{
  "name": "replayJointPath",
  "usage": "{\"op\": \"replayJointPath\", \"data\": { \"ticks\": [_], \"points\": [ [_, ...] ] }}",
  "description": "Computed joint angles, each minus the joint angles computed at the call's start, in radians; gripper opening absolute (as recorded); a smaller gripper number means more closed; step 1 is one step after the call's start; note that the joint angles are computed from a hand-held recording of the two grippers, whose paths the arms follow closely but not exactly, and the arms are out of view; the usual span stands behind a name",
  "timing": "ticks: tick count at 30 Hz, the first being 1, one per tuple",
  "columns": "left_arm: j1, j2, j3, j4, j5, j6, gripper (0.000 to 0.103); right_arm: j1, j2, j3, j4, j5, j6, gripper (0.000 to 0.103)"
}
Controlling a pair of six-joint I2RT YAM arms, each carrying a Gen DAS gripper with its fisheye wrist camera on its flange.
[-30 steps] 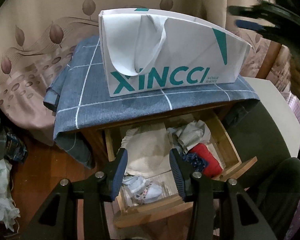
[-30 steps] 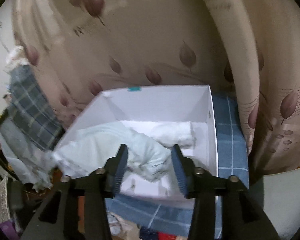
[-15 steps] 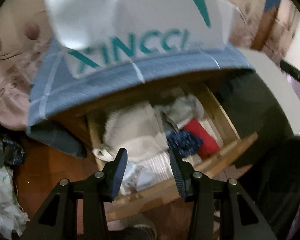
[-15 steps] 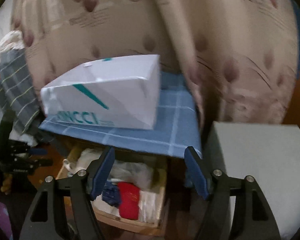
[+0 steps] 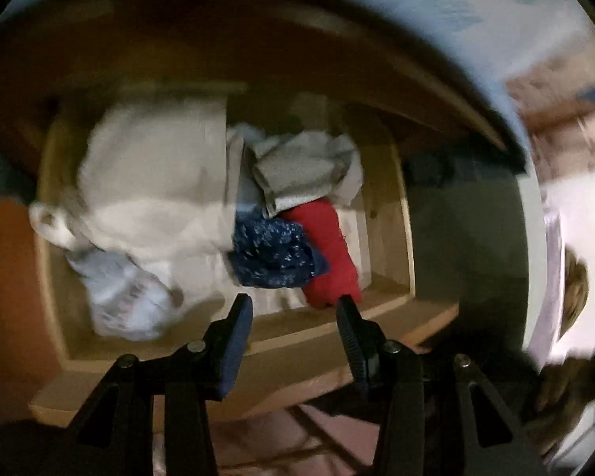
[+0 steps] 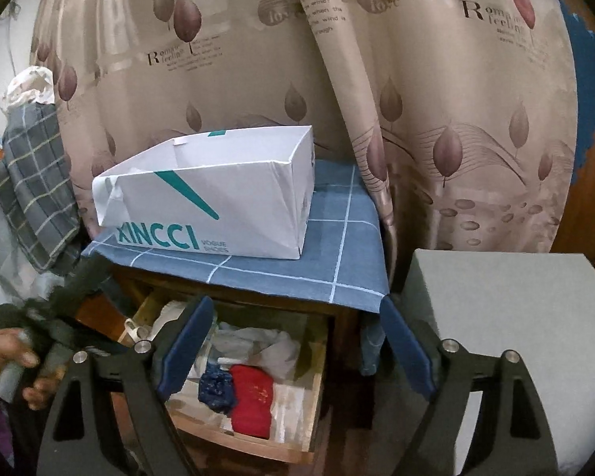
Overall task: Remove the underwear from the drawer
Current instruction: 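Lower the left gripper into the drawer and grasp the dark blue patterned underwear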
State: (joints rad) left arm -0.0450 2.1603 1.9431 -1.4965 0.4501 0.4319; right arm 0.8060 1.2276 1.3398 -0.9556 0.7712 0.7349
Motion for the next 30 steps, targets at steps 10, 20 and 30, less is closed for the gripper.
{"op": "replayJointPath", "data": {
  "ticks": [10,20,30],
  "points": [
    [-0.096,0.083,-0.052,0.136,-0.009,-0.286,0.045,-0.066,-0.174,-0.144,0.139,-0.097,0.044,0.084],
    [-0.113,0.142,-0.057,0.240,-0.036,-0.497,0.045,-0.069,-0.166,-0.149,0.178,-0.157,0.004,0.084],
    [-0.144,0.175,-0.068,0.321,-0.076,-0.600,0.057,-0.094,-0.191,-0.174,0.206,-0.206,0.005,0.084]
  ]
}}
